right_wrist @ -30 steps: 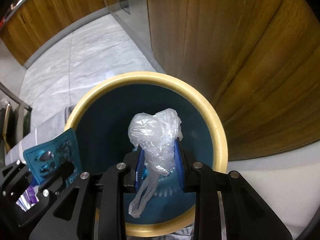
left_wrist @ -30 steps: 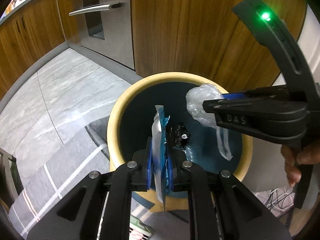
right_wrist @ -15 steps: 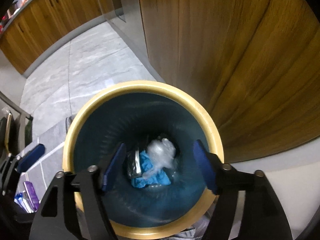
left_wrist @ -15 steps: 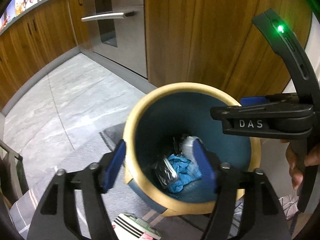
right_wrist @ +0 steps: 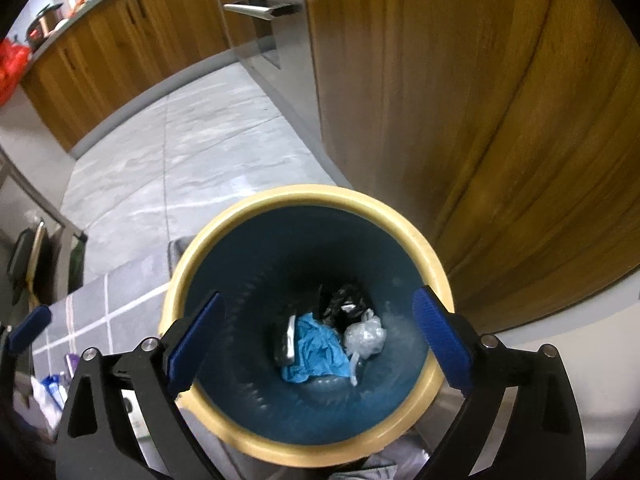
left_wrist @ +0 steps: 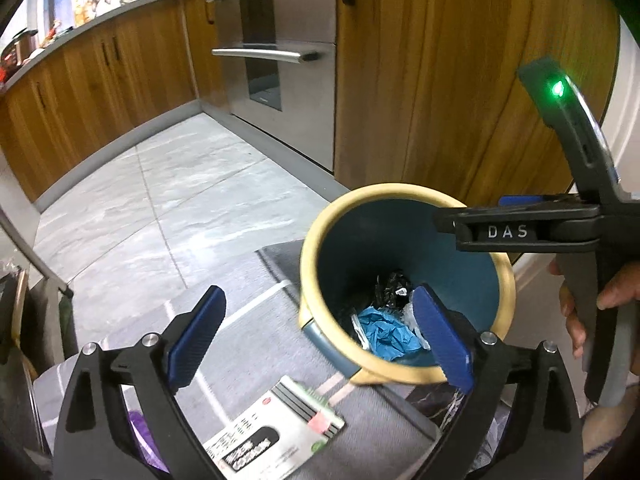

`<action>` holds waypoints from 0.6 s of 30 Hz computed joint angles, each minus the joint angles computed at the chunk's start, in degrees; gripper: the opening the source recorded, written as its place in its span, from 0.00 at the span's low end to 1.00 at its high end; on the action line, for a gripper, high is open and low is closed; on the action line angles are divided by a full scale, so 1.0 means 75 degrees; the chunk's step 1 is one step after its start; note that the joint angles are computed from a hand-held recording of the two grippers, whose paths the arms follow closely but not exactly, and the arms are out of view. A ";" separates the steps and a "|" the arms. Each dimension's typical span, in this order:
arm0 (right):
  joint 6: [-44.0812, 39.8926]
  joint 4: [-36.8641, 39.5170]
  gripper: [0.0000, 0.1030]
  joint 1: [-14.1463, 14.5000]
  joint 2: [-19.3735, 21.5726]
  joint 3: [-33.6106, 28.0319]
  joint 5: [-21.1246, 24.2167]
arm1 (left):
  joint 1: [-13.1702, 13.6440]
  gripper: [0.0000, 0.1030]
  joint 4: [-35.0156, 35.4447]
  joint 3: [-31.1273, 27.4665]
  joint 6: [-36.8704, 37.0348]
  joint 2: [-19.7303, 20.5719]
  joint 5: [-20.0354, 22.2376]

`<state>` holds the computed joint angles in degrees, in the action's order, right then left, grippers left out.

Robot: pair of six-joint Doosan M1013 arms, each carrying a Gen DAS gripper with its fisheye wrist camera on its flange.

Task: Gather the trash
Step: 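Open both tools to drop the clear bag and blister tray into the bin, then move both tools back over the remaining trash on the mat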

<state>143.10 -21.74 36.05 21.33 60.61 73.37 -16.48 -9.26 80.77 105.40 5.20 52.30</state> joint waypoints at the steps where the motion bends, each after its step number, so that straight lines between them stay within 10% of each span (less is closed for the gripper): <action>1: -0.0062 -0.0022 0.92 0.0027 0.0012 -0.0031 0.0018 | 0.0036 0.91 0.0002 0.0013 -0.0049 -0.0047 0.0015; 18: -0.1090 -0.0826 0.93 0.0986 0.0336 -0.0901 0.0017 | 0.1461 0.94 -0.0039 0.0390 -0.0456 -0.1111 0.0163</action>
